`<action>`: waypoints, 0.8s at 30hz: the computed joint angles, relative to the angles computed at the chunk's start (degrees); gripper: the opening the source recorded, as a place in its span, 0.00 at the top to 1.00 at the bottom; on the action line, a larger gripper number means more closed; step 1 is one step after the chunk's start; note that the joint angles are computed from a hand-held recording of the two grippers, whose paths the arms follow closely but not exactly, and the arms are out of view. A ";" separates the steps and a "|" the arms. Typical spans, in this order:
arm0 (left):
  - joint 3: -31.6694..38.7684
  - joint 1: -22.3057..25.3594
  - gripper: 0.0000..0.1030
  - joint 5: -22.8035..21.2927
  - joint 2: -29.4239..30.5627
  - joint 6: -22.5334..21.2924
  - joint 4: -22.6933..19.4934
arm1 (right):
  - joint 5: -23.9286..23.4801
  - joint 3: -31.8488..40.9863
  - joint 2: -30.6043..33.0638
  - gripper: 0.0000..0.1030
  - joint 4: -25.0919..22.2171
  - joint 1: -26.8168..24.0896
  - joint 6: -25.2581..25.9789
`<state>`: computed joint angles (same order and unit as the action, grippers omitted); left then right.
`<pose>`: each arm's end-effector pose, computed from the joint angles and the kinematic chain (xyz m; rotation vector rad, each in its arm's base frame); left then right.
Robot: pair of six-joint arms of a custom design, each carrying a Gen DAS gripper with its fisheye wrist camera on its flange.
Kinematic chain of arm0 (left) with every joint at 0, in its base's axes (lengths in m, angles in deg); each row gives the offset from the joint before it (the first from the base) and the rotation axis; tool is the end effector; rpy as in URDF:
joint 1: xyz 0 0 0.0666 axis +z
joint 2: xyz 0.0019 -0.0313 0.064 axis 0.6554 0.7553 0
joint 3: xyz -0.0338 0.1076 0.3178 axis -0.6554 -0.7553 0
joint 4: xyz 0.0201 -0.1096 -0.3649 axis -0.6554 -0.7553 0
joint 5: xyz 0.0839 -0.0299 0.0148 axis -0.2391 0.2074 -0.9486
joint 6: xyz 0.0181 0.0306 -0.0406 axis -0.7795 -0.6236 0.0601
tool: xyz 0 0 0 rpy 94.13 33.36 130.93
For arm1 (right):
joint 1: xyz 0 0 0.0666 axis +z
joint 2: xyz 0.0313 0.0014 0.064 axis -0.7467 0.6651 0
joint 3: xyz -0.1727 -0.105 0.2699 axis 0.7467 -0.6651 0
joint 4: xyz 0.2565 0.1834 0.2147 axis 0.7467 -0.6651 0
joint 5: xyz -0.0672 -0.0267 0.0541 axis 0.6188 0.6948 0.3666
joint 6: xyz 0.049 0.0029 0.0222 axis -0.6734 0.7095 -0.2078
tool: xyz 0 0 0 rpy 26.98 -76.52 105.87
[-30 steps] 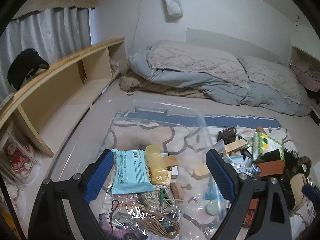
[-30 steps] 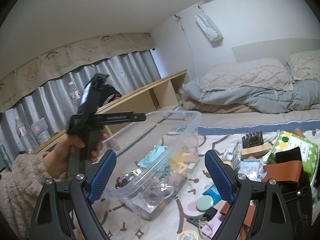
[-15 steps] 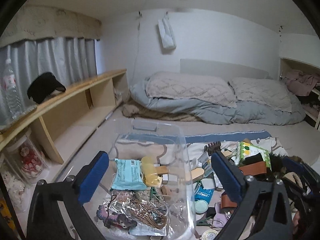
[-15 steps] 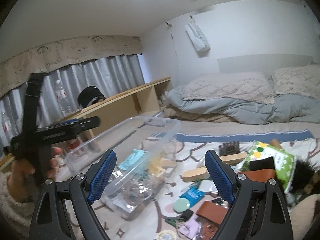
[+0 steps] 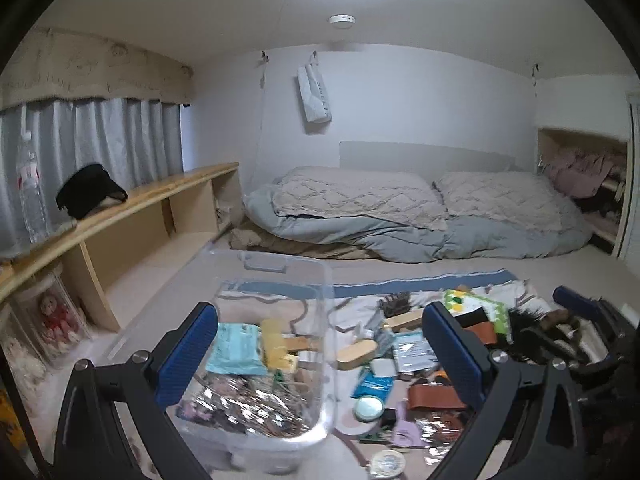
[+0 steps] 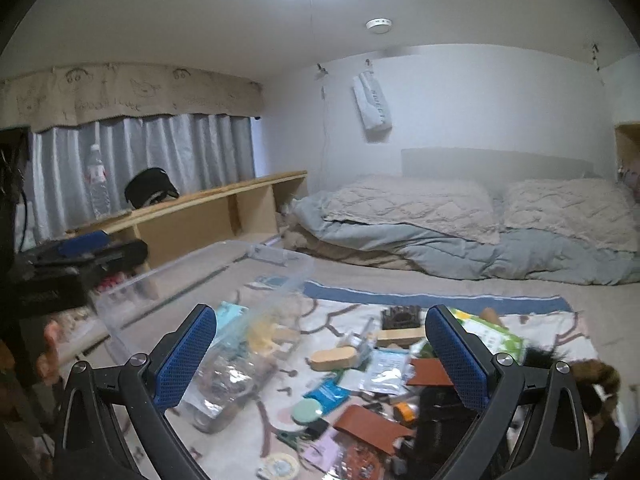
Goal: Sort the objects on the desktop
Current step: 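Move both grippers from the bin back toward the items on the bed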
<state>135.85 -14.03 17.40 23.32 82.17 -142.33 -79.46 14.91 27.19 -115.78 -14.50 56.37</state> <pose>0.2684 -0.3292 0.6126 -0.2428 1.9221 0.1876 0.3521 0.2370 0.5720 -0.4919 1.8258 0.5103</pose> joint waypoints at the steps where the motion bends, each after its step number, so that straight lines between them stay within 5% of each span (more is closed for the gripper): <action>1: -0.36 -0.18 0.00 0.40 -0.20 0.86 0.24 | 0.29 -0.37 -0.40 0.00 -0.21 -0.06 0.33; 8: -0.11 -2.51 0.00 -2.62 1.36 2.91 -0.99 | 0.97 -3.79 -3.57 0.00 0.19 -1.40 -0.14; 15: -3.02 -3.83 0.00 -3.03 0.91 1.36 4.19 | 0.69 -8.46 -6.48 0.00 4.02 -3.19 -2.03; 24: -5.76 -4.59 0.00 -5.33 0.72 -0.84 8.64 | 4.40 -10.12 -7.58 0.00 3.40 -3.35 -0.32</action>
<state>130.09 -18.62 12.07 24.05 81.32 -133.69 -75.06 4.79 19.61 -112.38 -17.85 56.06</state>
